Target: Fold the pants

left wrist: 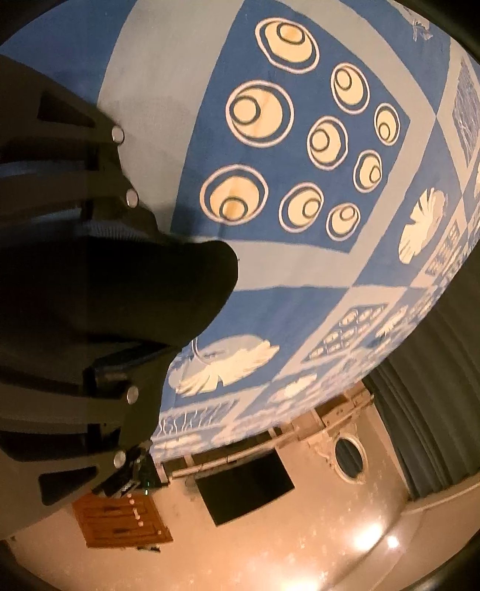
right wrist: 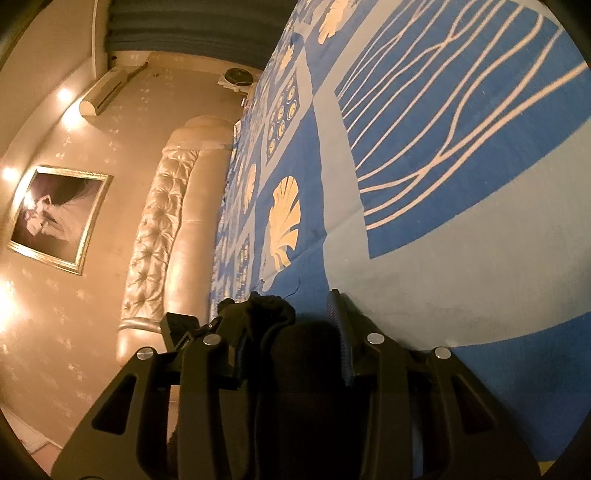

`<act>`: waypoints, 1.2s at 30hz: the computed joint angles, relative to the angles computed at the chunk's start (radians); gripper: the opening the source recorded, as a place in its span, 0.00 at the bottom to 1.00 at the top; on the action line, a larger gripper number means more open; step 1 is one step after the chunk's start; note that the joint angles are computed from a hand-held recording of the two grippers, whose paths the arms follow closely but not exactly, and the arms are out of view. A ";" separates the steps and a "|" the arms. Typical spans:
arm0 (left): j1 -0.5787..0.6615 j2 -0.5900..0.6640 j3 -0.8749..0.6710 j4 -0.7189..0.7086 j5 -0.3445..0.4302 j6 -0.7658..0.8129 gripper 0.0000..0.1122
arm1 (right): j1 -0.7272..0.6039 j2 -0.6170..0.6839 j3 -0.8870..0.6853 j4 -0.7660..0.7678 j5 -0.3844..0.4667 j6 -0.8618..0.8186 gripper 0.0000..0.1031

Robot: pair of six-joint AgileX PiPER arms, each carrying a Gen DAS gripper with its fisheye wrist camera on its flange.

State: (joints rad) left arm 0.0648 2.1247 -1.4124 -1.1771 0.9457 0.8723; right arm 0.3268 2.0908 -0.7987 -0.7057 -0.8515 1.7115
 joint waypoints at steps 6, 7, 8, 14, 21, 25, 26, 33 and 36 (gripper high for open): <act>0.030 -0.033 0.051 -0.051 0.055 0.044 0.71 | -0.020 -0.007 0.075 0.048 -0.117 -0.024 0.56; 0.039 -0.048 0.069 -0.051 0.066 0.049 0.71 | -0.022 -0.020 0.094 0.056 -0.125 -0.031 0.60; 0.047 -0.056 0.083 -0.055 0.077 0.055 0.71 | -0.024 -0.038 0.122 0.067 -0.132 -0.041 0.63; 0.131 -0.205 0.327 -0.070 0.115 0.170 0.71 | 0.008 -0.148 0.342 0.183 -0.217 -0.117 0.71; 0.197 -0.368 0.623 -0.065 0.131 0.292 0.71 | 0.249 -0.252 0.501 0.376 -0.217 -0.183 0.73; 0.173 -0.438 0.719 -0.098 0.076 0.347 0.71 | 0.398 -0.274 0.481 0.507 -0.158 -0.204 0.80; 0.159 -0.456 0.742 -0.116 0.049 0.353 0.71 | 0.418 -0.285 0.460 0.522 -0.108 -0.212 0.82; 0.104 -0.482 0.761 -0.185 -0.050 0.301 0.67 | 0.485 -0.318 0.295 0.541 0.247 -0.250 0.57; 0.080 -0.515 0.768 -0.159 -0.117 0.261 0.50 | 0.481 -0.306 0.317 0.542 0.206 -0.245 0.44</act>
